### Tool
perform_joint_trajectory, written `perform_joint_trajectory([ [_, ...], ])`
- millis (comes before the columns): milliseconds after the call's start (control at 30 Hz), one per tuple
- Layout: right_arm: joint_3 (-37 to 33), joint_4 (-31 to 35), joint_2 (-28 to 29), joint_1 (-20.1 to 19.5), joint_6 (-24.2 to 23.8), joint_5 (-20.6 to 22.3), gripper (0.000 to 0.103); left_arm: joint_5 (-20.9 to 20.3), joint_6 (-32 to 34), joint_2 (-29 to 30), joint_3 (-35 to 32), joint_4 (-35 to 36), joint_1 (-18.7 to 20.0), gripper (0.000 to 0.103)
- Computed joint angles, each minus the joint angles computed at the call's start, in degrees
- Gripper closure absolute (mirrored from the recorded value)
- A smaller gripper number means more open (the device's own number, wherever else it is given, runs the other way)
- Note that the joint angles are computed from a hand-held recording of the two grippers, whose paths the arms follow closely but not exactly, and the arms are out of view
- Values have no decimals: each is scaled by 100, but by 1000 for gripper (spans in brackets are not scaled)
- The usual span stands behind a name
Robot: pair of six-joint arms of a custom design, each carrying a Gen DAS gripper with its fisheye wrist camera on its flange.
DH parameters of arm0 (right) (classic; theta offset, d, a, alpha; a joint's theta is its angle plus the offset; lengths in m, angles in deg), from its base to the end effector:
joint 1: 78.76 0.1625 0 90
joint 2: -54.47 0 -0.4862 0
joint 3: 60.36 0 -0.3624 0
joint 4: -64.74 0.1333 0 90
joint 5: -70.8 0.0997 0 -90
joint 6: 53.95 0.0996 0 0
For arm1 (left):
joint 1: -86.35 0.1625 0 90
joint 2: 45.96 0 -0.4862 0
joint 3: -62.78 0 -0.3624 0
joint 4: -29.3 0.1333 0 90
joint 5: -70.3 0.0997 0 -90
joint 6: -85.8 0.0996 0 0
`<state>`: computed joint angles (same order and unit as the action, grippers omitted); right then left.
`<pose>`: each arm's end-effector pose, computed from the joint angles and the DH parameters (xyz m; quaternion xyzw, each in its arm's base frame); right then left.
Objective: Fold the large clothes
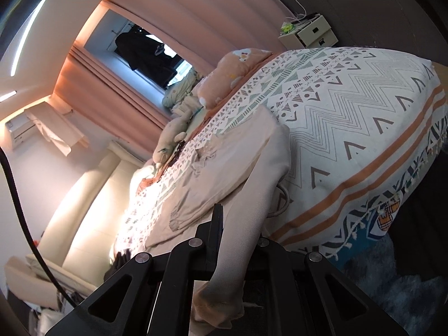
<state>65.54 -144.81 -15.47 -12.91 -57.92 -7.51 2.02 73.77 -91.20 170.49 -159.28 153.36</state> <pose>-0.0651 -0.5202 0.3648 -0.0953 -0.8418 0.5295 0.0434 -0.0952 -0.6602 0.1704 0.0310 0.9350 -0.3442 0.0793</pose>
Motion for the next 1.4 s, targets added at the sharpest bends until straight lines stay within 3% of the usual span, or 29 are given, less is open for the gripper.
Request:
perform_joint_trajectory([
  [400,793,-381,-336,-184,-276,121,94,-111,-31,-444,901,-688,-56,99],
  [767,824,-395,-582,0,-387,267,94,-114,145,-727,1044,-1069,-323,99],
  [1100,80,40,-507,281,-266,285,95,-50,337,-622,353,-847,-521,99],
  [1400,-1289,773,-94,762,-187,-123,95,50,535,-140,-1167,24,-575,99],
])
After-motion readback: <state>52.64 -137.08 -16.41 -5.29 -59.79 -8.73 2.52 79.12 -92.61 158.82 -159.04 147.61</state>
